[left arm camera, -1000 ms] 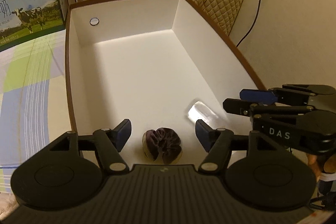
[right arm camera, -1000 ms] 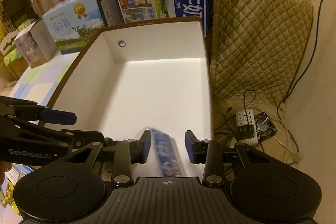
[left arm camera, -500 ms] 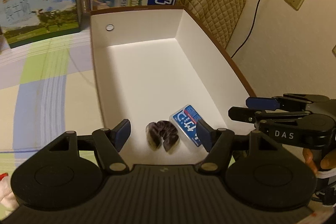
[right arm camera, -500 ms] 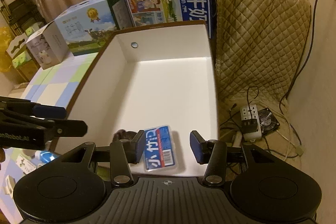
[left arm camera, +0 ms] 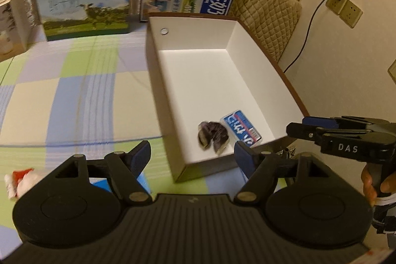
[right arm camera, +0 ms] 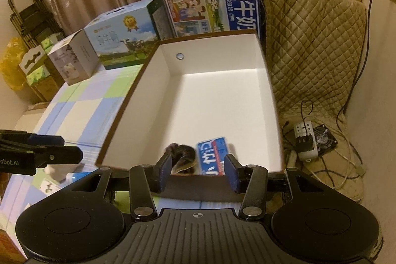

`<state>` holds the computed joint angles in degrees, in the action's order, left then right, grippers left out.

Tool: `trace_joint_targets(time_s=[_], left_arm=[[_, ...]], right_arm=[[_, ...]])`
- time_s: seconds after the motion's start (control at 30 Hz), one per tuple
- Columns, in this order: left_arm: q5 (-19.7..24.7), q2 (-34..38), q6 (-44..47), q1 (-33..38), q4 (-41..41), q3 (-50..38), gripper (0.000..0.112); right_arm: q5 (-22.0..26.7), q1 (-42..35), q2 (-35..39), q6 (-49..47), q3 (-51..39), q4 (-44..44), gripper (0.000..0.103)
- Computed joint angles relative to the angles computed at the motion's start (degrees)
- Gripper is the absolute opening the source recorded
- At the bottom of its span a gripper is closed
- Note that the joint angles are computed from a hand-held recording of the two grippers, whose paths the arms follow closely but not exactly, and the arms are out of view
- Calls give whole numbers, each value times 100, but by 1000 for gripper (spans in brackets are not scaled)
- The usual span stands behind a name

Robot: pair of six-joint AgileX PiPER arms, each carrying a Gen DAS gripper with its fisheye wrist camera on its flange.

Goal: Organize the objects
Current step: 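Lower the held case into the cardboard box and open right tool, then withdraw both tools from the box back over the table items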

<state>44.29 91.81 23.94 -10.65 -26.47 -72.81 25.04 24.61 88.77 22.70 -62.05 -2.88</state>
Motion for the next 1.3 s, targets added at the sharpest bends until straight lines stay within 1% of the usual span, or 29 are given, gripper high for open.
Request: trace_joint_targets(time_s=[0.37, 0.63, 0.83, 0.97, 1.07, 1.3], left_arm=[[364, -823, 463, 789, -196, 754, 70], [603, -1193, 747, 1245, -207, 1081, 71], [731, -1304, 965, 1641, -258, 1270, 72], [778, -1343, 1097, 2014, -240, 1415, 72], [821, -1335, 1217, 2401, -226, 1479, 72], [703, -1111, 1270, 3468, 154, 1523, 74]], right_arm=[[-9, 756, -304, 1163, 270, -659, 44], [1, 1283, -406, 2050, 439, -1243, 44], [19, 1575, -197, 2216, 429, -1174, 44], [30, 1730, -7, 2165, 371, -1014, 44], [24, 1812, 133, 2138, 306, -944, 44], [8, 1908, 462, 1966, 124, -714, 44]])
